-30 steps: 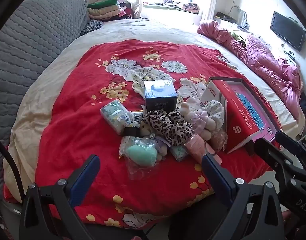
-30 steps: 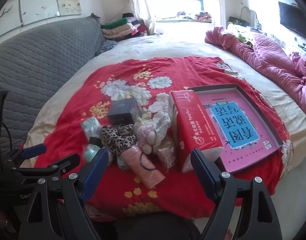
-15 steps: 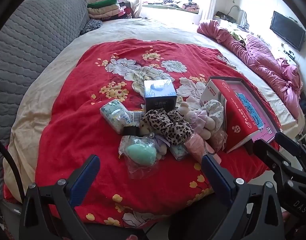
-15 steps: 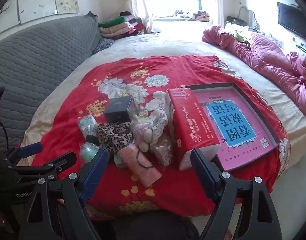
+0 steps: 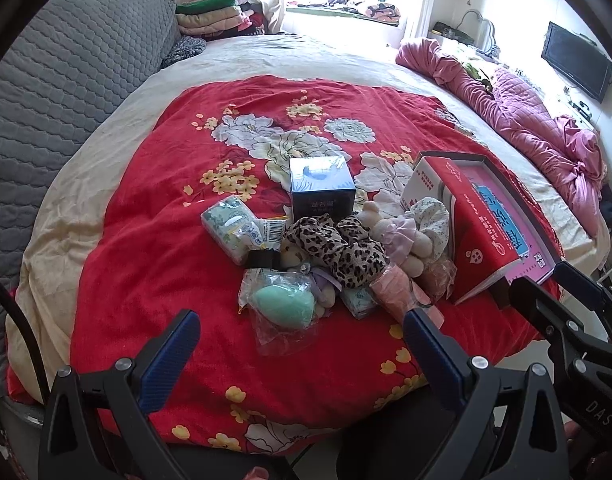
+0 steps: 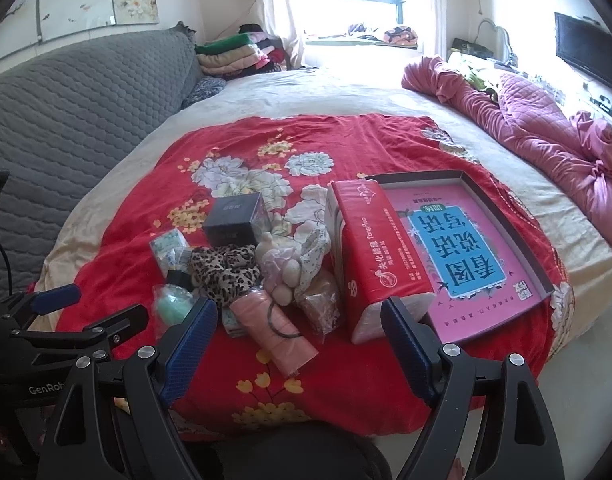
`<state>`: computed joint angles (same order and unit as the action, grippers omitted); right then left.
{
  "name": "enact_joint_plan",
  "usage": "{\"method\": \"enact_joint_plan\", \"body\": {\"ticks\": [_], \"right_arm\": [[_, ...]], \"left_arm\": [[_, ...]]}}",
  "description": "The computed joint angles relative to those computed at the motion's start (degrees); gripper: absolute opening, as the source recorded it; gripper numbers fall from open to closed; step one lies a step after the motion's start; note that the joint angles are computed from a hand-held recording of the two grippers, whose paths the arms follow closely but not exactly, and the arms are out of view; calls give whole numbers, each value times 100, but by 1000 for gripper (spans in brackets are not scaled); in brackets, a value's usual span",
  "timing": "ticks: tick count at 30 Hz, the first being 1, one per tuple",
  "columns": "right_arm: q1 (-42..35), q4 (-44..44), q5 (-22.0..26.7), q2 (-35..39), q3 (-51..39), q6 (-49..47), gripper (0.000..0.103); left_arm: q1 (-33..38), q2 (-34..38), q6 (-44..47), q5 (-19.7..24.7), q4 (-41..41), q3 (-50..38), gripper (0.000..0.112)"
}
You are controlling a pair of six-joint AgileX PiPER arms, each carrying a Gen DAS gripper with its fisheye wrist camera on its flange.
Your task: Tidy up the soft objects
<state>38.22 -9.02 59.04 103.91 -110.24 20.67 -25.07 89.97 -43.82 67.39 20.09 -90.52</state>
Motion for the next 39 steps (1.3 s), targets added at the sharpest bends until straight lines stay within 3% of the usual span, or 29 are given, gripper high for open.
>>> {"method": "enact_joint_plan", "body": {"ticks": [39], "right_arm": [[4, -101, -42, -51, 29, 68, 85]], "left_arm": [[35, -31, 28, -73, 15, 63, 102]]}}
